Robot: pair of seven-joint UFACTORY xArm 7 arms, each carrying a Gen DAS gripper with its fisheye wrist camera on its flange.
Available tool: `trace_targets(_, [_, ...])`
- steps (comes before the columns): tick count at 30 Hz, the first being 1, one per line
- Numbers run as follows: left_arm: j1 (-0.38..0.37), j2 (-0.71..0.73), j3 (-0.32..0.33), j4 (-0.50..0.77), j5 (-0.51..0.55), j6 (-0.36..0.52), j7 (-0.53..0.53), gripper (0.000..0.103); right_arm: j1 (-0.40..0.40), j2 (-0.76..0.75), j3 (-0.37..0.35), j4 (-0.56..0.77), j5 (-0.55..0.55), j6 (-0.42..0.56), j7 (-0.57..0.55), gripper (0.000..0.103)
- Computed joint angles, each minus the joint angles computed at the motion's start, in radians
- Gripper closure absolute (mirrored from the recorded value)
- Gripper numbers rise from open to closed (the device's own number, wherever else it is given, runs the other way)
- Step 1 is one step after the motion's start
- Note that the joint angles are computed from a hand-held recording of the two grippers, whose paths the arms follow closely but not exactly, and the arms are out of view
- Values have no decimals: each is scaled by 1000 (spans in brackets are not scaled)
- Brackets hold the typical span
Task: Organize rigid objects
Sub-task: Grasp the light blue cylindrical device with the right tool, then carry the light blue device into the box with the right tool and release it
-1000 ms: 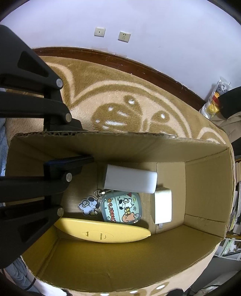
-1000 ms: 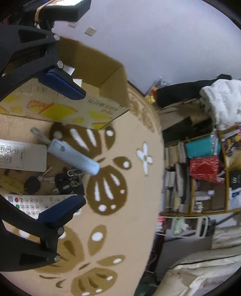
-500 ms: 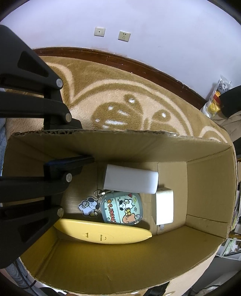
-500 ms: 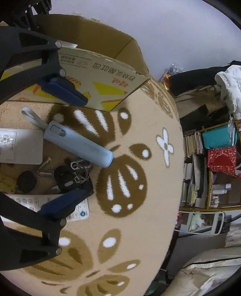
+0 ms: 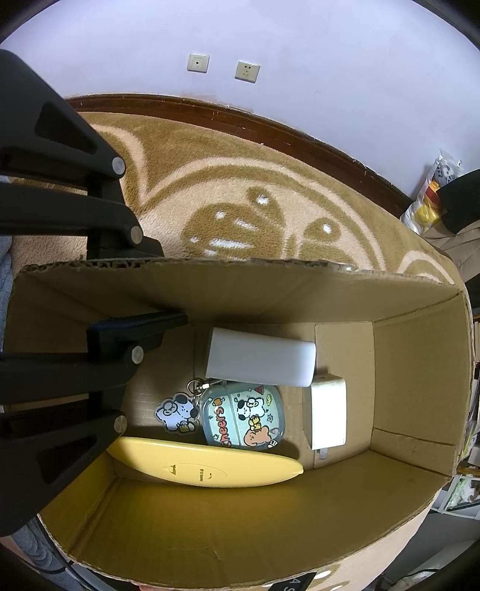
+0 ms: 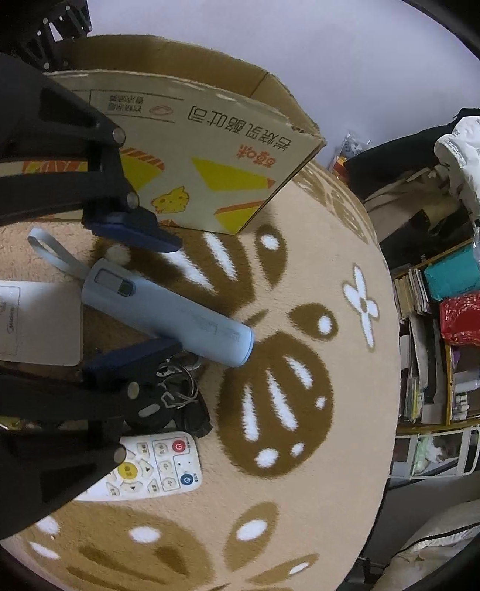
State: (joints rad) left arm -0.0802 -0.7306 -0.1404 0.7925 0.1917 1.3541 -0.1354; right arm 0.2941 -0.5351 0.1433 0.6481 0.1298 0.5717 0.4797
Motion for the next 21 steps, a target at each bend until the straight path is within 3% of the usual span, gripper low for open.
trace_targets(8, [-2, 0, 0, -3, -1, 1, -1, 83, 23, 43, -35, -2, 65, -5, -23, 51])
trace_targets(13, [-2, 7, 3, -1, -1, 0, 2, 83, 3, 62, -8, -4, 43, -26, 8, 50])
trace_targets(21, [-3, 16, -2, -7, 9, -6, 3, 83, -26, 50, 4, -23, 10, -56, 75, 73])
